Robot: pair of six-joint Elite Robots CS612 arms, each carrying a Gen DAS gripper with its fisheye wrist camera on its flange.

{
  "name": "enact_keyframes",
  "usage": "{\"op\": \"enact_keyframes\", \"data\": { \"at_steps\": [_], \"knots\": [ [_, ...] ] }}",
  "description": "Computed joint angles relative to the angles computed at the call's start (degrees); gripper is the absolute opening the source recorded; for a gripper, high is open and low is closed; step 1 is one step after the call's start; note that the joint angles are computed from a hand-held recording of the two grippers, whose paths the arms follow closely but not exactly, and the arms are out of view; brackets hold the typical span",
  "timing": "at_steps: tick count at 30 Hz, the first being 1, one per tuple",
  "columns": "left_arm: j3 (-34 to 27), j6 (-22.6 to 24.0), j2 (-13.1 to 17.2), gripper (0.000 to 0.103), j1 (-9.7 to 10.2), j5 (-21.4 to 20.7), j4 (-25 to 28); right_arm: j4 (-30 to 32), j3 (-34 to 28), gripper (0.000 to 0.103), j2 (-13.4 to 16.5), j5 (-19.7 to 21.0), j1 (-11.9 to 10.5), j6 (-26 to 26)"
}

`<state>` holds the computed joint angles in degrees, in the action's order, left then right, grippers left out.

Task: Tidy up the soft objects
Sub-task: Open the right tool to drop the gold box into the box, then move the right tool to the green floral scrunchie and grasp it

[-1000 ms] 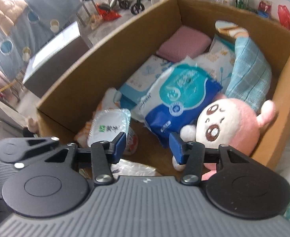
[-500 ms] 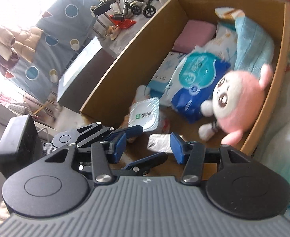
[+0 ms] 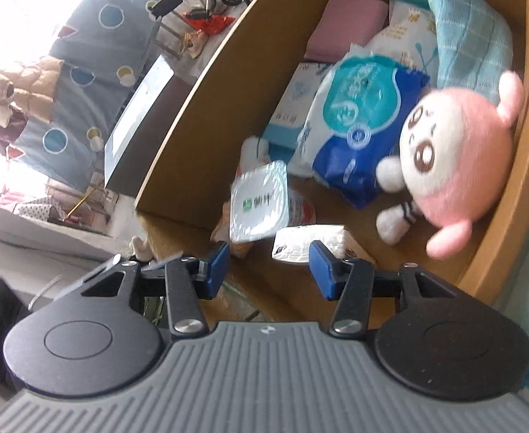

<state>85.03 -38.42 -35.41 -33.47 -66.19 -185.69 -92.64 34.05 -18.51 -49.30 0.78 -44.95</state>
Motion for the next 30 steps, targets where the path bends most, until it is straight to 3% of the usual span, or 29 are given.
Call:
{"op": "enact_keyframes", "data": {
  "at_steps": [8,14,19,25,30],
  "knots": [
    [0.5,-1.4,0.3,0.077,-0.06,0.6,-2.9,-5.4,-2.6,0.048,2.1,-0.8,1.2,3.9],
    [0.4,-1.4,0.6,0.077,-0.16,1.4,-3.3,-3.2,-8.3,0.051,5.7,-5.7,2.4,7.1],
    [0.4,-1.5,0.7,0.077,-0.22,1.7,-3.5,-1.8,-10.0,0.052,6.6,-5.0,2.3,8.1],
    [0.0,-0.5,0.9,0.082,-0.59,2.0,-4.1,1.5,-8.1,0.056,4.6,4.1,0.0,5.2],
    [-1.8,3.8,1.6,0.094,-1.66,3.5,-6.8,0.9,0.3,0.072,-0.7,12.7,-3.6,-0.8]
  ]
}}
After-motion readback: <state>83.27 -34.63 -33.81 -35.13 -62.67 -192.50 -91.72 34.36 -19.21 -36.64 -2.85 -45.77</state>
